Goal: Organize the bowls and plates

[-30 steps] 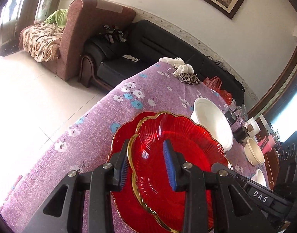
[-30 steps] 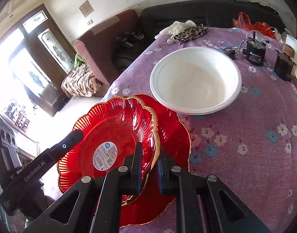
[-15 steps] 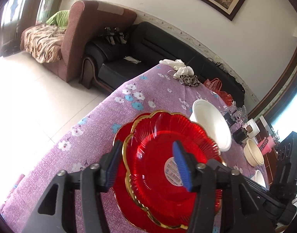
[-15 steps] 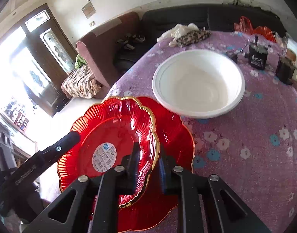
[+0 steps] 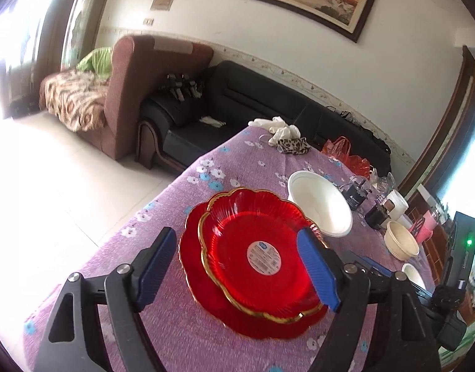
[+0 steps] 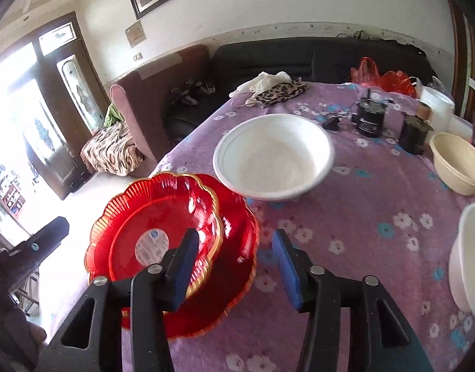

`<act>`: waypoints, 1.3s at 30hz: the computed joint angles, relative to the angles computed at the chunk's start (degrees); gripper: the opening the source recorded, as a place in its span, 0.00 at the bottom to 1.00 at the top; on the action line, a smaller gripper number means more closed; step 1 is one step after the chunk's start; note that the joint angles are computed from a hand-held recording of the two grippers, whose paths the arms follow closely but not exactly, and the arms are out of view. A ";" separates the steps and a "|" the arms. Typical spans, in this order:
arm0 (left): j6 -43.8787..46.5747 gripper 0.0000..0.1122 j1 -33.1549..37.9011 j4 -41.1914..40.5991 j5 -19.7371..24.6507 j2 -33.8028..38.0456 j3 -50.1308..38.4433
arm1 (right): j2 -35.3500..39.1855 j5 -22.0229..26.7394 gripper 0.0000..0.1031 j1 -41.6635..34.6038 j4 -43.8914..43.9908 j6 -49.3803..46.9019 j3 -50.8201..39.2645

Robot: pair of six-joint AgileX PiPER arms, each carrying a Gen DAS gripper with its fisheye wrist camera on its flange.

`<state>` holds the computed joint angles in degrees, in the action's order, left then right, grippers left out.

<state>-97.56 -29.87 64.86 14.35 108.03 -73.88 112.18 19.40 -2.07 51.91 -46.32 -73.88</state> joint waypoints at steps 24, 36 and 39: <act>9.50 0.83 -24.76 3.03 25.95 4.02 -10.73 | -14.23 9.42 0.65 -28.10 26.35 -35.89 23.50; 20.98 0.83 -27.52 -4.31 27.00 11.24 -20.91 | -11.29 13.82 0.66 -38.22 25.64 -34.68 20.20; 23.88 0.83 -27.52 -6.30 26.90 13.10 -23.42 | -10.25 14.11 0.66 -39.47 26.01 -33.88 18.28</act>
